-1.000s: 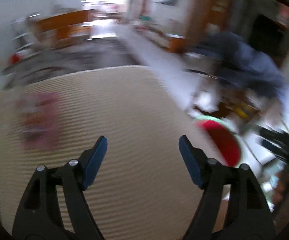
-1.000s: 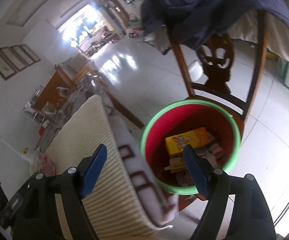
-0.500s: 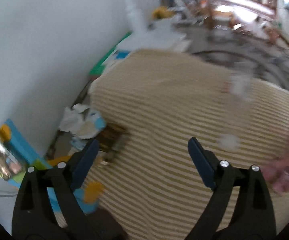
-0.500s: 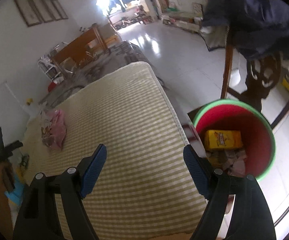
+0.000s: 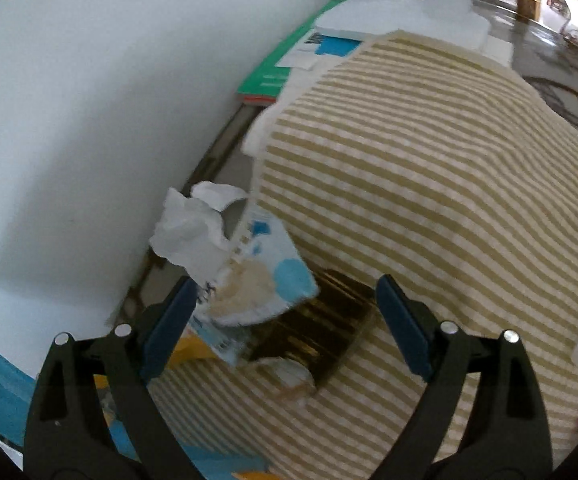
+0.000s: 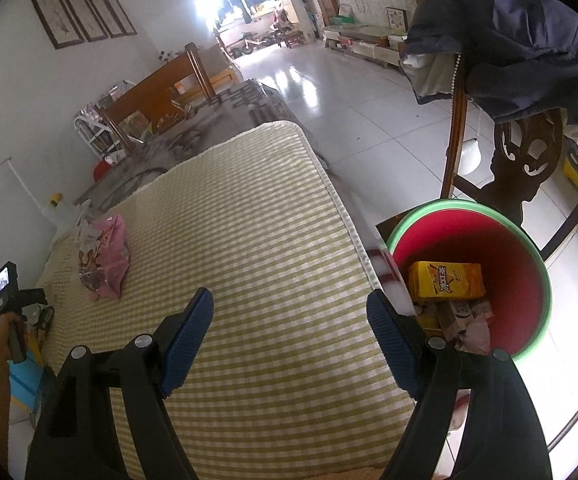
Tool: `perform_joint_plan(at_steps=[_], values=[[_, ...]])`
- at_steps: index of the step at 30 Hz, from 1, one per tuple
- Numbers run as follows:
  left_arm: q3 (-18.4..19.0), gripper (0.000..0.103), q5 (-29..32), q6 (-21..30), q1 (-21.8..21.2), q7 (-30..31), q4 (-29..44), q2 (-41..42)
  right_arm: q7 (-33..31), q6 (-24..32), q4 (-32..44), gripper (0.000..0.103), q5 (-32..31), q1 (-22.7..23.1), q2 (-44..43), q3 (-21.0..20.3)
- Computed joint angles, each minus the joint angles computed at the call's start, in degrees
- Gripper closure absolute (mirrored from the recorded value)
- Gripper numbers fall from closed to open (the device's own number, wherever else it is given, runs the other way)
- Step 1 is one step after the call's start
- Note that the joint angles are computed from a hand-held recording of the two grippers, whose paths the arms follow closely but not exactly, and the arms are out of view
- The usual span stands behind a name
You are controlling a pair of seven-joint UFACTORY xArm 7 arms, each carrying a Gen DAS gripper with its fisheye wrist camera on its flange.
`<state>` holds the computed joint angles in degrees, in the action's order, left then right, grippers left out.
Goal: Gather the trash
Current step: 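Swing both open tools back over the bed, then grasp the blue-white crumpled wrapper with the left tool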
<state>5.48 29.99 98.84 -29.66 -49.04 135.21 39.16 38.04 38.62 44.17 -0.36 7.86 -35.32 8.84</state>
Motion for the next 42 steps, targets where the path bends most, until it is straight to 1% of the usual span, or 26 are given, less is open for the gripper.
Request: perform_joint_plan(at_steps=[5, 10, 12, 14, 15, 16, 20, 21, 22, 23, 25, 26, 27, 28, 29, 30, 31, 32, 33, 34, 35, 36, 38, 40, 41, 42], values=[[0.24, 0.014, -1.09, 1.08, 1.3, -0.33, 0.95, 1.15, 0.15, -0.1, -0.05, 0.027, -0.06, 0.11, 0.08, 0.02], [-1.01, 0.011, -4.23, -2.85, 3.47, -5.35, -4.99, -2.07, 0.18, -0.09, -0.07, 0.027, 0.02, 0.18, 0.08, -0.04], [-2.44, 0.011, -7.43, -6.45, 5.31, -7.71, -8.87, -4.6, 0.24, -0.13, -0.08, 0.027, 0.01, 0.17, 0.09, -0.02], [-5.04, 0.011, -13.42, -14.13, 7.98, -10.55, -15.76, -8.77, 0.11, -0.22, -0.16, 0.027, 0.26, 0.33, 0.1, -0.2], [-5.6, 0.011, -14.44, -15.47, 8.23, -10.83, -16.65, -9.2, 0.28, -0.29, -0.2, 0.027, 0.3, 0.32, 0.15, -0.06], [-6.25, 0.011, -14.7, -16.2, 7.71, -10.24, -15.87, -8.5, 0.38, -0.36, -0.24, 0.027, 0.34, 0.35, 0.17, -0.01], [-6.33, 0.01, -11.74, -14.33, 2.95, -6.8, -7.38, -3.16, 0.7, -0.86, -0.41, 0.027, 0.38, 0.33, 0.31, 0.08], [-5.46, 0.009, -9.44, -11.94, 0.31, -5.33, -2.44, -0.3, 0.63, -0.79, -0.42, 0.027, 0.39, 0.39, 0.28, 0.01], [-4.16, 0.009, -7.19, -11.94, -2.52, -3.03, 0.13, 1.16, 0.74, -0.89, -0.44, 0.027, 0.46, 0.45, 0.37, 0.06], [-5.26, 0.009, -7.34, -14.11, -3.03, -1.31, 0.3, 1.24, 0.7, -0.97, -0.49, 0.027, 0.4, 0.45, 0.29, 0.04], [-7.17, 0.011, -11.41, -16.95, -3.92, -0.01, 1.13, 1.91, 0.66, -1.21, -0.52, 0.027, 0.44, 0.5, 0.43, -0.04], [-7.67, 0.012, -13.08, -18.97, -4.2, 0.04, -0.3, 1.25, 0.79, -1.39, -0.57, 0.027, 0.52, 0.52, 0.54, 0.0], [-9.15, 0.014, -15.52, -21.69, -4.72, 0.51, -1.74, 0.93, 0.91, -1.44, -0.69, 0.027, 0.56, 0.53, 0.34, 0.01], [-9.34, 0.015, -16.33, -22.01, -5.81, 1.05, -0.9, 1.63, 1.09, -1.9, -0.91, 0.027, 0.59, 0.55, 0.25, 0.13], [-9.73, 0.023, -17.02, -23.17, -6.96, 2.0, -0.96, 1.89, 1.07, -2.11, -1.13, 0.027, 0.7, 0.64, 0.05, 0.0], [-10.71, 0.035, -18.4, -24.99, -7.79, 3.43, -1.96, 1.75, 0.81, -2.11, -1.39, 0.027, 0.92, 0.79, -0.35, -0.36], [-11.04, 0.044, -19.51, -26.62, -8.17, 3.95, -3.77, 0.97, 0.88, -2.34, -1.59, 0.027, 1.15, 0.84, -0.49, -0.43], [-11.15, 0.065, -20.14, -27.72, -8.84, 4.04, -4.89, 0.34, 0.73, -2.44, -1.78, 0.027, 1.36, 0.9, -0.7, -0.67], [-11.23, 0.089, -20.43, -29.08, -9.44, 4.29, -6.36, -0.57, 0.68, -2.47, -1.84, 0.027, 1.52, 0.91, -0.79, -0.76], [-11.58, 0.097, -21.05, -31.62, -9.74, 4.13, -9.38, -2.44, 0.72, -2.5, -1.84, 0.027, 1.61, 0.88, -0.8, -0.7], [-11.81, 0.101, -21.62, -34.37, -9.78, 3.49, -12.87, -4.58, 0.68, -2.51, -1.81, 0.027, 1.62, 0.88, -0.79, -0.63], [-11.99, 0.103, -22.0, -38.88, -9.79, 1.82, -18.76, -8.25, 0.45, -2.45, -1.82, 0.027, 1.62, 0.85, -0.84, -0.78], [-11.72, 0.103, -20.54, -45.19, -10.62, -3.3, -27.82, -14.17, 0.39, -2.27, -1.7, 0.027, 1.49, 0.72, -0.85, -0.62], [-11.7, 0.103, -17.79, -49.5, -10.99, -8.4, -35.62, -19.5, 0.19, -1.57, -1.28, 0.027, 1.44, 0.74, -0.51, -0.53], [-11.49, 0.103, -15.39, -49.92, -11.23, -11.79, -38.37, -21.51, -0.06, -0.93, -0.82, 0.027, 1.33, 0.8, -0.17, -0.48], [-11.63, 0.102, -13.97, -50.0, -11.23, -13.66, -38.71, -21.87, -0.35, -0.06, -0.1, 0.027, 1.06, 0.89, 0.48, -0.22]])
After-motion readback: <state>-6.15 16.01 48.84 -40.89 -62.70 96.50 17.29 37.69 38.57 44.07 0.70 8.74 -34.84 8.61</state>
